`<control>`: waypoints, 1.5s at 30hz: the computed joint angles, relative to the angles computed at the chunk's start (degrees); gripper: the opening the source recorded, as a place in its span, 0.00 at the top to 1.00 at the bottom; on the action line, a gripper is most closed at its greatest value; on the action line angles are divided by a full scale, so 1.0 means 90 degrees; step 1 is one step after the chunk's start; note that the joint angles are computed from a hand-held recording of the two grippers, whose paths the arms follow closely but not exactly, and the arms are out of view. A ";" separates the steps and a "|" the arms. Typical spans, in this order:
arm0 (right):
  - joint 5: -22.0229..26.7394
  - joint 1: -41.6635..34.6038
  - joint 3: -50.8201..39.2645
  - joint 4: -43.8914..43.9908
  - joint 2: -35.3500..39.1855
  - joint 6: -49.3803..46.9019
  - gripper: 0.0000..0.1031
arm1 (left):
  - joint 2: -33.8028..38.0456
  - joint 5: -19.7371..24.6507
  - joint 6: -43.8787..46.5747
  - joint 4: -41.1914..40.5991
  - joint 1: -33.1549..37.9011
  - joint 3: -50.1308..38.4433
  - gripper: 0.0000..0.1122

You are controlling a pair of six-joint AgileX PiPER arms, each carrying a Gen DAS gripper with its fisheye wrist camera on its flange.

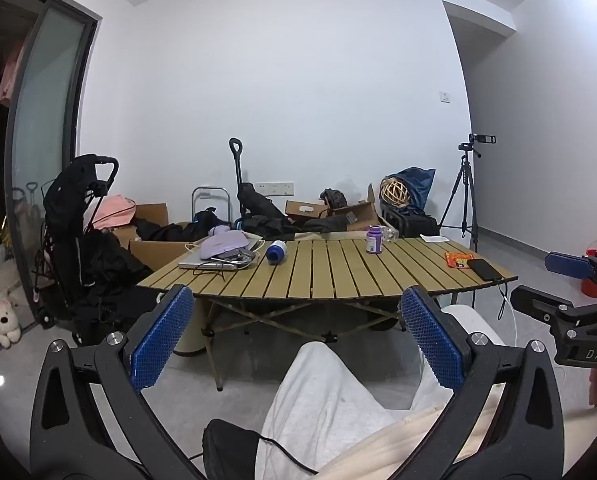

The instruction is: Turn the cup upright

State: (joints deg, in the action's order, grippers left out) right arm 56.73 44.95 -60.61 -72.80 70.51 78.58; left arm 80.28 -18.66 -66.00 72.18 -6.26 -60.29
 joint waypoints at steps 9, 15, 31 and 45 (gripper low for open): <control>-0.0074 -0.0039 -0.0050 0.0145 0.0036 -0.0077 0.15 | -0.0015 0.0019 -0.0215 0.0180 -0.0007 -0.0009 0.08; -0.0070 -0.0032 -0.0021 0.0128 0.0008 -0.0027 0.15 | 0.0004 0.0005 -0.0260 0.0229 0.0010 -0.0030 0.08; -0.0035 0.0009 0.0007 0.0070 0.0027 0.0056 0.15 | -0.0009 0.0031 -0.0288 0.0242 -0.0008 -0.0026 0.08; 0.0062 0.0059 -0.0143 0.0117 0.0008 -0.0149 0.15 | 0.0015 0.0000 -0.0092 0.0040 -0.0001 0.0030 0.08</control>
